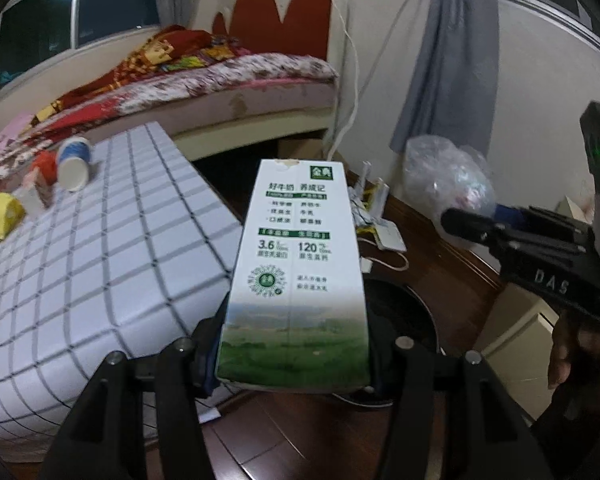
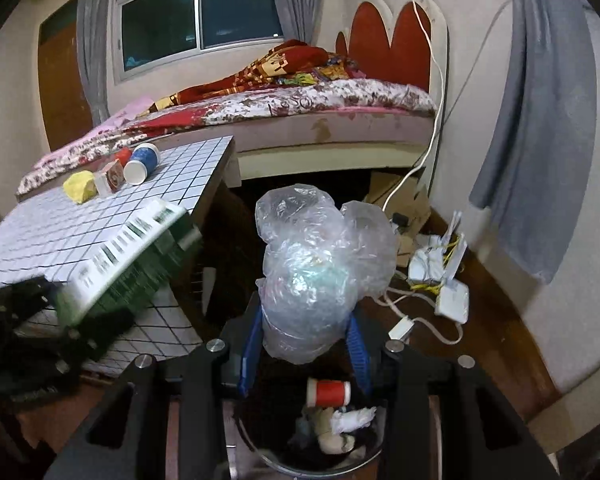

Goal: Collect trash
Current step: 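Open both tools over the bin to drop the carton and bag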

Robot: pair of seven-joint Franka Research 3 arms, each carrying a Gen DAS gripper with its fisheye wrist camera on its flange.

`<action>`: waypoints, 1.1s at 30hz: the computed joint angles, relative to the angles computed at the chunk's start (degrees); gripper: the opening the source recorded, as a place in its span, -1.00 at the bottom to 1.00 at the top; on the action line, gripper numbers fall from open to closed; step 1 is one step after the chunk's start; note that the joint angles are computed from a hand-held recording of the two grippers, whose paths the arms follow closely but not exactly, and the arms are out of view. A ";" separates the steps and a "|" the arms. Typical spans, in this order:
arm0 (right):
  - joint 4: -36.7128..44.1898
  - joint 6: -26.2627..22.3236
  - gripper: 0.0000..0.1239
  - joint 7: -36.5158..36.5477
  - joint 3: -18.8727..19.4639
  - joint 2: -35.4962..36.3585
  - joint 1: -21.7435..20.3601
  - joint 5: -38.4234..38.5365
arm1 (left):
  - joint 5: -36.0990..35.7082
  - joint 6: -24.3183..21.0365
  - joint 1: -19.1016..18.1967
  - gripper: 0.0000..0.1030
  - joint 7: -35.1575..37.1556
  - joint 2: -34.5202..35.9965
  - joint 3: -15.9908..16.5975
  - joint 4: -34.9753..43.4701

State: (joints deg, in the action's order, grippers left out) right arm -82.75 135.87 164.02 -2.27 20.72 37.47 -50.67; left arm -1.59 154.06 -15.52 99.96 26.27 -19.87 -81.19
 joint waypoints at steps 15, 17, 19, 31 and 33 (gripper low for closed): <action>-13.66 0.74 -0.35 -4.34 3.37 -5.48 -4.80 7.82 | -1.83 -8.82 -2.26 0.07 4.68 6.32 -1.29 6.13; -14.41 1.23 -0.34 -5.80 3.55 -5.42 -5.33 9.34 | -2.17 -9.69 -2.35 0.07 6.16 7.70 -1.69 7.42; -14.38 0.99 -0.34 -7.36 3.59 -4.81 -5.53 10.42 | -2.00 -11.87 -2.74 0.07 7.31 9.55 -1.50 9.53; -9.94 -1.69 0.64 -15.96 1.50 2.13 -6.36 22.63 | -0.82 -20.46 -6.36 0.90 4.71 17.56 1.81 20.74; -9.63 -3.84 0.64 -15.68 1.00 2.67 -6.40 24.07 | -0.67 -20.13 -6.11 0.98 2.53 17.11 2.28 19.77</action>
